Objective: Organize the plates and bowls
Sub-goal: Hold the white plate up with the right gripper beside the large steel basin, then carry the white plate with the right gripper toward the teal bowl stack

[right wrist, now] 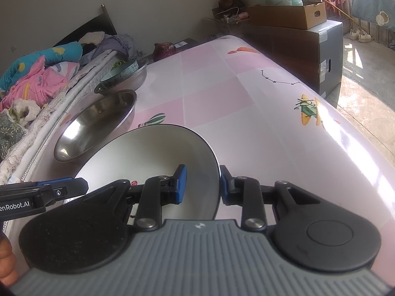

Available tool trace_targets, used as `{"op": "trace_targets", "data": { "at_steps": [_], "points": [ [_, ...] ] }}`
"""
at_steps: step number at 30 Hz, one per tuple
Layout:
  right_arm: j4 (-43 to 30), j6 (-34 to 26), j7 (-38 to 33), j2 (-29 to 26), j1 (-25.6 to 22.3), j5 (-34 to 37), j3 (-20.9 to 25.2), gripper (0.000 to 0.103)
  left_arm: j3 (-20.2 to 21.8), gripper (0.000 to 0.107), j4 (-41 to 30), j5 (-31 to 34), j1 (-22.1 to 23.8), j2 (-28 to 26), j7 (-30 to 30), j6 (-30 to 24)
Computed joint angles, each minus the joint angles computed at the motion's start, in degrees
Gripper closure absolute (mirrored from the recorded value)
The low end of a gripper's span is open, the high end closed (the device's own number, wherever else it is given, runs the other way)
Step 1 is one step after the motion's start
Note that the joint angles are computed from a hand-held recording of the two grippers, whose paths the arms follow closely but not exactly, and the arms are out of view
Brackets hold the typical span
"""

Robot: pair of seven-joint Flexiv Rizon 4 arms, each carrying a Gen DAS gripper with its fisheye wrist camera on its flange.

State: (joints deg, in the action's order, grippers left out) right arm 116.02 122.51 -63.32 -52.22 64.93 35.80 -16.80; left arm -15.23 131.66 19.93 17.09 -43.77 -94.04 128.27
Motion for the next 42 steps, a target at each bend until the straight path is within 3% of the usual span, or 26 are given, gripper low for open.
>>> {"op": "trace_targets", "data": {
  "at_steps": [21,28,34,38,42],
  "points": [
    [0.7,-0.1,-0.3,-0.2,1.9,0.4,-1.6,0.076,0.3,0.069,0.8,1.1,1.0,-0.2,-1.3,1.8],
    [2.6,2.1,-0.3,1.5,-1.2,0.2,2.4,0.075,-0.2,0.069,1.3,1.6,2.4,0.4,-1.7,-0.5],
    [3.8,4.8,-1.4,2.0,-3.5,0.5,6.0,0.075,-0.7,0.072,1.0,0.7,1.9,0.3,-0.8,-2.5],
    [3.5,5.4,-3.3,1.8,-3.2,1.4,6.6,0.075,-1.6,0.081,0.7,0.2,2.1,-0.1,-0.2,-3.9],
    [2.1,4.9,-5.4,1.0,-1.8,3.1,5.7,0.076,-2.4,0.084,0.5,0.0,2.5,-0.7,0.1,-3.9]
  ]
}}
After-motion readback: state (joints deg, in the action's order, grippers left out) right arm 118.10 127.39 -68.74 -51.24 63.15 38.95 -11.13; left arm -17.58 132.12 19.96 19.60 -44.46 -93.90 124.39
